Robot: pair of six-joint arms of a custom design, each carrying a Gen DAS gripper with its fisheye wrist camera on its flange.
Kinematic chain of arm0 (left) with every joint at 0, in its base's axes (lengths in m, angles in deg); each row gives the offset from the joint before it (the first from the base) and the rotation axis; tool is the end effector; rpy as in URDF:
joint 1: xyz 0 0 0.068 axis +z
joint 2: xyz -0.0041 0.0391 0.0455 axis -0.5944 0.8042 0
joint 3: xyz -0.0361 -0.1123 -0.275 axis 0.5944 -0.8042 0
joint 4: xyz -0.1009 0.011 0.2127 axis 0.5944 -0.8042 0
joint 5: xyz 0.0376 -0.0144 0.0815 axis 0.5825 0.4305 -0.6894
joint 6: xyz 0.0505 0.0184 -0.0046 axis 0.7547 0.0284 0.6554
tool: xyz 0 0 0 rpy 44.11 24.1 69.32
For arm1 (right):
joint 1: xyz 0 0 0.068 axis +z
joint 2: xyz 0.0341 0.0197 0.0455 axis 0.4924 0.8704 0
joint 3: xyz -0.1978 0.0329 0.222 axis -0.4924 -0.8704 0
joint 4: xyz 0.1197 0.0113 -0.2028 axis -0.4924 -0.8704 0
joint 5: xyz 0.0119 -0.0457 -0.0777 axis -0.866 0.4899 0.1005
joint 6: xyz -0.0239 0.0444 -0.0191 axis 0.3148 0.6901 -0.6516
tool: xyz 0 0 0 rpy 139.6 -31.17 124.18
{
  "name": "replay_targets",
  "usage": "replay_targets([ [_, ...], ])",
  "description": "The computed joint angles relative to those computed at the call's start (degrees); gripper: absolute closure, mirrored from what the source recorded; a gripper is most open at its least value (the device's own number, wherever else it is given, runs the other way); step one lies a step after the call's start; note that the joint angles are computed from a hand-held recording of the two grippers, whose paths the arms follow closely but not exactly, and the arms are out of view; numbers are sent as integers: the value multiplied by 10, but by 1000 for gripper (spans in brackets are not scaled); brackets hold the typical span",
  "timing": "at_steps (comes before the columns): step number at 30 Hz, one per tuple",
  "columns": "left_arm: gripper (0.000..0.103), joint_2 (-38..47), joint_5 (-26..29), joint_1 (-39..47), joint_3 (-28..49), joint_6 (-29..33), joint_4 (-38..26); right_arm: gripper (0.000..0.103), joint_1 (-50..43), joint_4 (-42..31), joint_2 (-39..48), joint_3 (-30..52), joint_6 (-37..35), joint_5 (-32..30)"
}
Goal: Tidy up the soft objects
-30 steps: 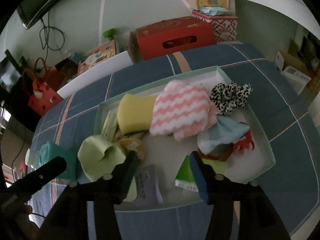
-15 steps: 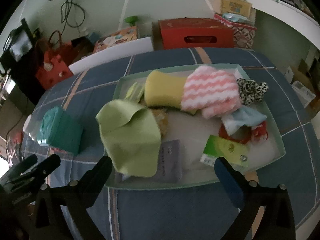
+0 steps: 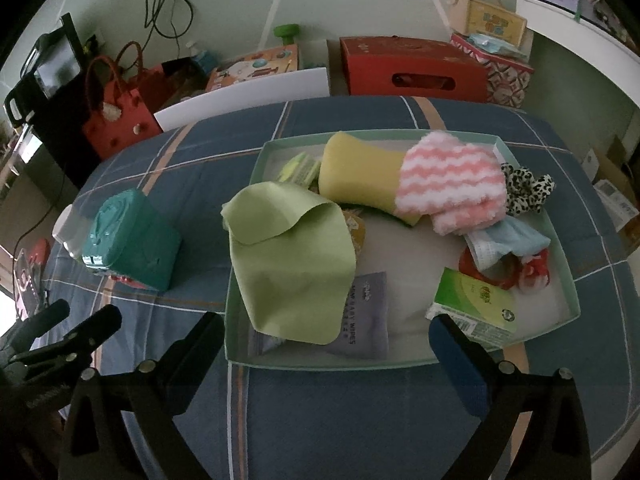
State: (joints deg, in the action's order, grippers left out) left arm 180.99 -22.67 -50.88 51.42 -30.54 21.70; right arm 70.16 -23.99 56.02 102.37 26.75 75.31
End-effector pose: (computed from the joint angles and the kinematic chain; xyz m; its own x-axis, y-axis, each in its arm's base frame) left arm 0.3718 -0.0973 0.2126 -0.8376 0.2627 -0.4791 0.3079 0.9513 -0.0167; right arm 0.2710 0.2121 0.2236 -0.7718 0.3828 -0.5078 0.4145 0.9084 0.0547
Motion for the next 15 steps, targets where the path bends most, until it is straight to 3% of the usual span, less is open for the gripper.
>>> replay_targets([
  [3, 4, 2, -43, -11, 1, 2, 1, 0, 1, -1, -1, -1, 1, 3],
  [15, 4, 9, -47, -15, 14, 5, -17, 0, -7, 2, -14, -19, 4, 6],
])
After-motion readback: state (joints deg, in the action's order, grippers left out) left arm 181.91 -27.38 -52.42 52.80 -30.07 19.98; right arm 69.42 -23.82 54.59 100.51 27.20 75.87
